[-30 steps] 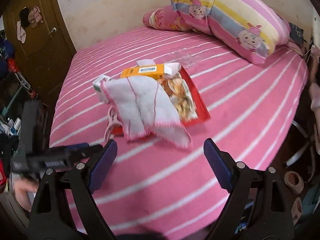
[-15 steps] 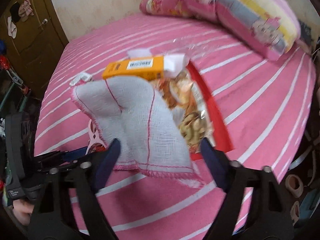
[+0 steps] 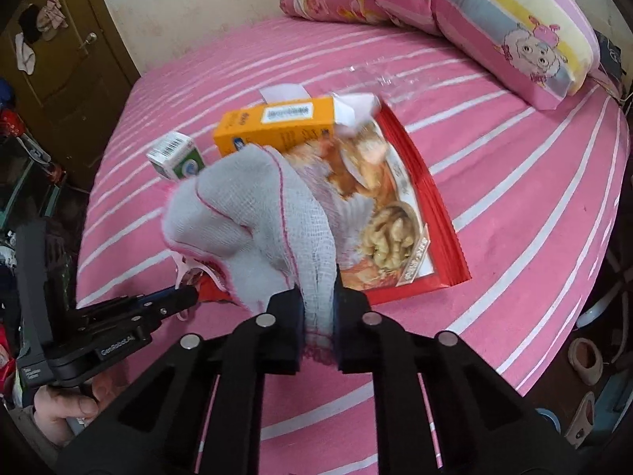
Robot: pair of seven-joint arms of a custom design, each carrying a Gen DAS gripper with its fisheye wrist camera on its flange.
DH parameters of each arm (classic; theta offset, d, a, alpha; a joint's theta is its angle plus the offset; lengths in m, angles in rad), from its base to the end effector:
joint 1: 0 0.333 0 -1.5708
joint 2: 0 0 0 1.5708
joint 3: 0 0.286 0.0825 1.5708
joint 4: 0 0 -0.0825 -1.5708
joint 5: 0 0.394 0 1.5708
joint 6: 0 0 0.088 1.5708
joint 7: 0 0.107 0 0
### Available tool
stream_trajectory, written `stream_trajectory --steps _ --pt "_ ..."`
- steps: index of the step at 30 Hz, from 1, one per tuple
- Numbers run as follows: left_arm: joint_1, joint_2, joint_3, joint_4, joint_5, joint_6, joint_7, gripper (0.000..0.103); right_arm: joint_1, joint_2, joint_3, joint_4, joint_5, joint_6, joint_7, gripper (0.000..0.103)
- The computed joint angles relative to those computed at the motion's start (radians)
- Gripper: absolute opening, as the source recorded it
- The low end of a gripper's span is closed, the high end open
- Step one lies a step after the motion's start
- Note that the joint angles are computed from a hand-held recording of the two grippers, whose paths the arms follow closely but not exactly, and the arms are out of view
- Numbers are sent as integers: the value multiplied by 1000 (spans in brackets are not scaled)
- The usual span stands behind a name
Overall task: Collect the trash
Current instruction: 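Carry the white cloth and pink clothespin in both tools over the trash bin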
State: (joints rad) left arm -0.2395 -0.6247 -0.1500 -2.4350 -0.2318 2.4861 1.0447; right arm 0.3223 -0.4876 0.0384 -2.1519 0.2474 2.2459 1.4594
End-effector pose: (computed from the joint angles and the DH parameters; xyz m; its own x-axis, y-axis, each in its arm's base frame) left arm 0.4035 -0.1735 0.5682 0.1311 -0.8947 0.4270 -0.8185 -0.3407 -0.4625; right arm 0.4375 0.1759 0.6292 0.4086 -0.8976 -0.1657 -0.7911 -0.2577 -0.5547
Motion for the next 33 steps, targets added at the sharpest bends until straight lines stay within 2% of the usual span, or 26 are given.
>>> stream_trajectory --steps 12,21,26,33 --pt "-2 -216 -1 -134 -17 17 -91 12 37 -120 -13 -35 89 57 2 11" --pt "-21 -356 -15 -196 9 -5 -158 12 52 -251 -27 -95 104 14 25 11" --pt "-39 -417 -52 -206 31 -29 -201 12 52 -351 -39 -147 105 -13 20 11" --pt "-81 -440 -110 -163 60 -61 -280 12 41 -506 -74 -211 119 -52 13 11"
